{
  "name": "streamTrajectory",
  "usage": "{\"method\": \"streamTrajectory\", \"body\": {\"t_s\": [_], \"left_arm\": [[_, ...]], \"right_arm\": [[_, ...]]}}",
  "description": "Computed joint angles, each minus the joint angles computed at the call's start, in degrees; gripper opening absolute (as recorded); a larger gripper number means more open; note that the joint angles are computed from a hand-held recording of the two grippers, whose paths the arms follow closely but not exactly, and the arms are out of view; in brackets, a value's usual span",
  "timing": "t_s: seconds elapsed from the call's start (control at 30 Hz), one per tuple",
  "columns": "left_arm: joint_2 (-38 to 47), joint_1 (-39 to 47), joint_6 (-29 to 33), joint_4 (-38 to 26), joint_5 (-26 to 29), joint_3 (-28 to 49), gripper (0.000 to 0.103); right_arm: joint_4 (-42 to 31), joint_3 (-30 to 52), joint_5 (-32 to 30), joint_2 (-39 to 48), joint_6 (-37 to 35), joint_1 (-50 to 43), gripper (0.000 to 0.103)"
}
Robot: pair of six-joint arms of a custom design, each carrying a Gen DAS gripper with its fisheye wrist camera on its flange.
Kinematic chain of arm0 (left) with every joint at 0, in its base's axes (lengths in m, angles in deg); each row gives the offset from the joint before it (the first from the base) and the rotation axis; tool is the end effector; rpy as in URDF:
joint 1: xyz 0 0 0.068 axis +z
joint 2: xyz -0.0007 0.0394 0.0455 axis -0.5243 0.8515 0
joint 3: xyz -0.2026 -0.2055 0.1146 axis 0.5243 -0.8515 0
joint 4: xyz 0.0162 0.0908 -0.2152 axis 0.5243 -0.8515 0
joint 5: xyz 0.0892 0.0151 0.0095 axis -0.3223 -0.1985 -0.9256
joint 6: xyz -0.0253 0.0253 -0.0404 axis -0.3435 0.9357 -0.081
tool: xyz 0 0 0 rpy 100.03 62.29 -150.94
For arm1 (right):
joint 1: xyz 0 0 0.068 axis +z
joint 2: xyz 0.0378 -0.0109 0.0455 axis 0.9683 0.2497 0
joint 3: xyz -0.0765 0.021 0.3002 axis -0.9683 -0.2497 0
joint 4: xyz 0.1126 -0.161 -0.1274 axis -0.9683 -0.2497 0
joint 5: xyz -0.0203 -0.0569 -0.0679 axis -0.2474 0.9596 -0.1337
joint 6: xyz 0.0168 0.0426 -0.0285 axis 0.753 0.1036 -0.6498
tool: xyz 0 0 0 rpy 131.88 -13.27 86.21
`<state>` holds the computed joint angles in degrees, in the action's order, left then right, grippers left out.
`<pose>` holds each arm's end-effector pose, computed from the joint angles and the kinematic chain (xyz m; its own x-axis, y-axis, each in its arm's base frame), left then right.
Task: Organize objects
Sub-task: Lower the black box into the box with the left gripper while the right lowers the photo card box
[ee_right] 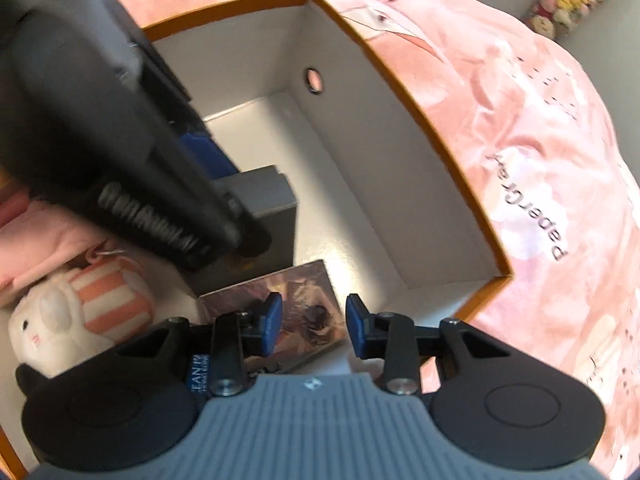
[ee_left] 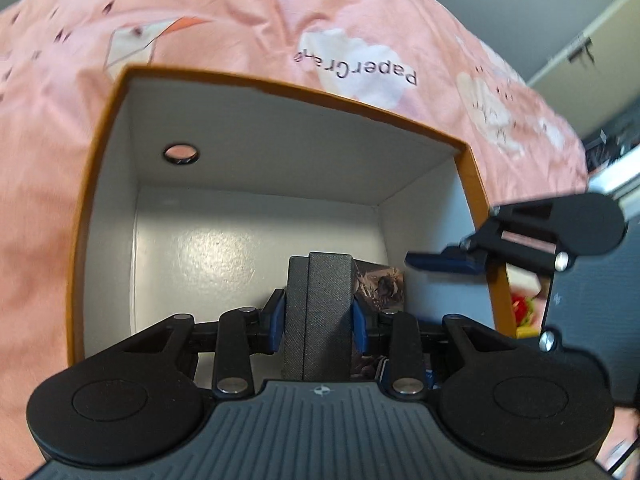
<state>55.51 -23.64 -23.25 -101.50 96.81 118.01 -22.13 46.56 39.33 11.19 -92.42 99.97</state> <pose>0.2263 0.0200 0.2701 -0.8348 -0.4067 -0.3710 -0.2396 0.8752 -0.4203 0.2727 0.1305 0.3164 0.0549 -0.9540 -0.2947 -0.9665 0.0234 -0.2557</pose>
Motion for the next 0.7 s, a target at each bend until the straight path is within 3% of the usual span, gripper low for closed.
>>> {"method": "streamTrajectory", "body": {"t_s": [0.1,0.23,0.33,0.4,0.5,0.53,0.63,0.7], "left_arm": [[-0.24,1.80,-1.76,1.69,1.95,-1.46,0.038],[-0.49,1.26,-2.28,2.27,1.32,-1.63,0.040],[-0.18,2.20,0.03,0.62,2.18,-0.61,0.050],[-0.74,1.30,1.73,-0.21,-0.12,0.34,0.057],[-2.05,-1.87,6.33,-3.08,-6.49,2.60,0.057],[-2.10,-3.42,8.60,-4.45,-9.18,3.52,0.056],[-0.47,-5.59,13.86,-8.37,-13.75,6.13,0.038],[0.48,-5.79,16.61,-9.30,-14.58,6.75,0.037]], "right_arm": [[-0.80,-0.41,-0.30,-0.42,-2.25,0.06,0.046],[0.37,-2.06,2.08,-1.67,-2.61,1.13,0.047],[-0.30,-2.12,1.73,-2.23,-2.35,0.85,0.046],[-0.79,-2.27,1.69,-2.65,-2.54,0.55,0.046],[-1.29,-2.72,1.70,-3.36,-3.43,-0.01,0.045],[-1.68,-2.66,1.49,-3.50,-3.74,-0.23,0.045],[-3.09,-1.86,0.85,-3.54,-3.64,-0.75,0.045],[-4.13,-1.05,0.30,-3.39,-3.17,-1.15,0.045]]}}
